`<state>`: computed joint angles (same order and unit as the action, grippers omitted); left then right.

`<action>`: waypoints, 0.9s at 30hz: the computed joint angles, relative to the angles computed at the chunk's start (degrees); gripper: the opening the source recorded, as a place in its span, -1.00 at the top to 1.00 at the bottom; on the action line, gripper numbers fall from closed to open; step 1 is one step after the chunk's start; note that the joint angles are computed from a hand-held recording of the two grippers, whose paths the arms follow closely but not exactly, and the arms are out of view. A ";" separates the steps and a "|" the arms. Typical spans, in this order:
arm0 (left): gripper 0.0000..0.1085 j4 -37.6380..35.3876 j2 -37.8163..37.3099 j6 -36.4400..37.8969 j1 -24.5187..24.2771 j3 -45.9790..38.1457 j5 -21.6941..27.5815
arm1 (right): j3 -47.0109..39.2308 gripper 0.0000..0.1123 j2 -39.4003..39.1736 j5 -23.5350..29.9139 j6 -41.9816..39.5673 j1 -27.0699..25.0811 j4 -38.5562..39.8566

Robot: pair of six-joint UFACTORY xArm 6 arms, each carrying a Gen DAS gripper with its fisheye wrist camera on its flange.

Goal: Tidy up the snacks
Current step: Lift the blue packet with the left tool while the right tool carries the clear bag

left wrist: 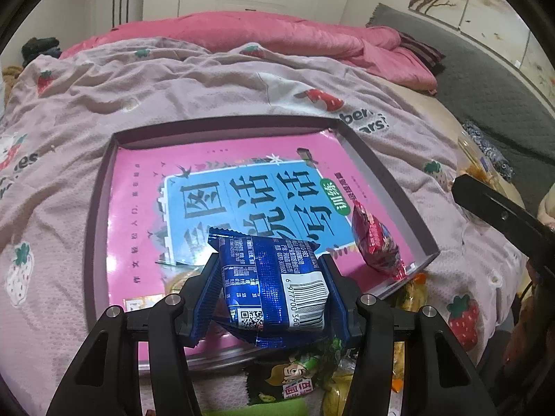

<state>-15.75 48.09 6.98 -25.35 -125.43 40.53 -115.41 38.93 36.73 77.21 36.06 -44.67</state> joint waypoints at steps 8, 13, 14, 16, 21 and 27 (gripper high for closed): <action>-0.05 0.90 2.02 0.03 -0.19 -2.93 2.17 | -0.23 0.00 0.91 -0.20 -0.56 -0.41 1.87; -0.05 1.21 2.36 0.07 -0.25 -3.32 2.38 | -0.63 0.00 1.64 -0.36 -0.72 -0.74 3.29; -0.05 1.33 2.49 0.08 -0.24 -3.50 2.43 | -0.75 0.00 1.83 -0.31 -0.80 -0.82 3.67; -0.05 1.31 2.63 0.20 -0.22 -3.60 2.43 | -0.87 0.00 2.15 -0.43 -0.85 -0.99 4.48; -0.05 1.83 2.65 0.01 -0.27 -3.55 2.32 | -2.65 0.00 3.97 0.04 -2.55 -1.43 7.03; -0.05 2.37 2.54 -0.08 -0.34 -3.01 1.72 | -4.15 0.00 6.12 -0.87 -3.96 -2.01 11.04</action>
